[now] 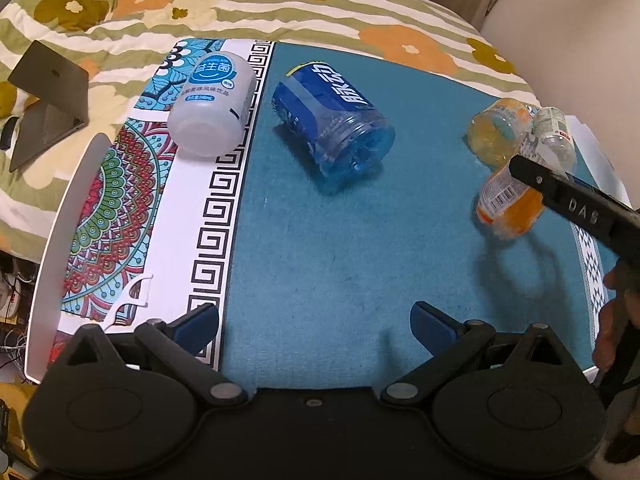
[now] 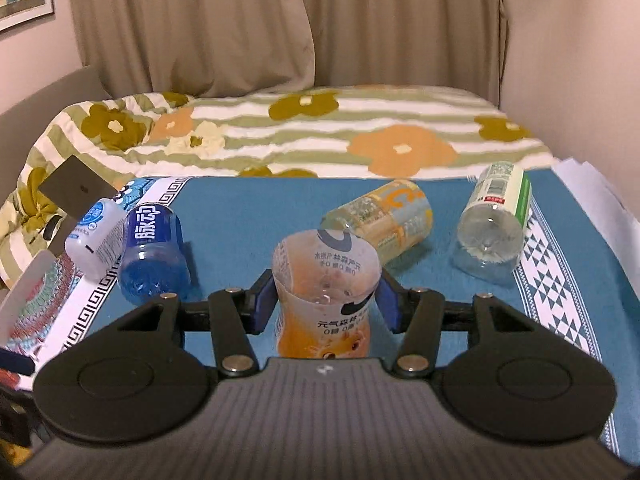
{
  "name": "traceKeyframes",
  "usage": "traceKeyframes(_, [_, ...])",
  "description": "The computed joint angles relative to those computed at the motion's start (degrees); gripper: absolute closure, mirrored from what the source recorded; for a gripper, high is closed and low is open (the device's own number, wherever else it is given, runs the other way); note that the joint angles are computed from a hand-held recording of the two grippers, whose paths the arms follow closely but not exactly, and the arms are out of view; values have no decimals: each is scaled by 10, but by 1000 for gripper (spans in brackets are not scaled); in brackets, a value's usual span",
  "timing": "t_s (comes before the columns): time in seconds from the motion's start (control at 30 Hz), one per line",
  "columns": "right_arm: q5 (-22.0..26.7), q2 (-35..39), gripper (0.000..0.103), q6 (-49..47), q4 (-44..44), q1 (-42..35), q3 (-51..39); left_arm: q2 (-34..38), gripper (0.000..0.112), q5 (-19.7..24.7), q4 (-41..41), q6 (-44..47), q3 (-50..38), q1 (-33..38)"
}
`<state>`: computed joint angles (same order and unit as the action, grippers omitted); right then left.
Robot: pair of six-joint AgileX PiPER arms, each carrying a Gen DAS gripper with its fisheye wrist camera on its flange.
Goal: Flip cup upright
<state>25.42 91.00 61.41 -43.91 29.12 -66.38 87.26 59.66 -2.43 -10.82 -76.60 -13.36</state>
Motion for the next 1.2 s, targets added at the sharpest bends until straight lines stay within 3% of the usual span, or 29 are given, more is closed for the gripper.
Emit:
traceKeyframes(0.17, [11,-12,33,88,-105,33,35,-6,9,-1,4,9,10,0])
traceKeyframes(0.43, [16,-23,32,80,-80,37,45,-12,9,2,1,15,14,-1])
traceKeyframes(0.53, [14,-24,19,78,-71,36,45,-14,9,2,1,13,14,-4])
traceKeyframes(0.6, [18,-27,0,109,-97,41,50,-16,9,1,3,10,16,-6])
traceKeyframes(0.67, [16,-32,0,133,-119,43,55,-18,9,1,5,5,16,-9])
traceKeyframes(0.83, [28,-39,0,9,1,27,26,-23,9,11,13,-14,6,-19])
traceKeyframes(0.97, [80,-67,0,-108,108,13,-7,-29,9,26,29,-35,-21,-36])
traceKeyframes(1.1, [190,-87,0,-260,265,-16,-77,-35,9,47,51,-57,-59,-61])
traceKeyframes(1.2, [273,-99,0,-304,309,-29,-122,-37,9,64,81,-80,-87,-88])
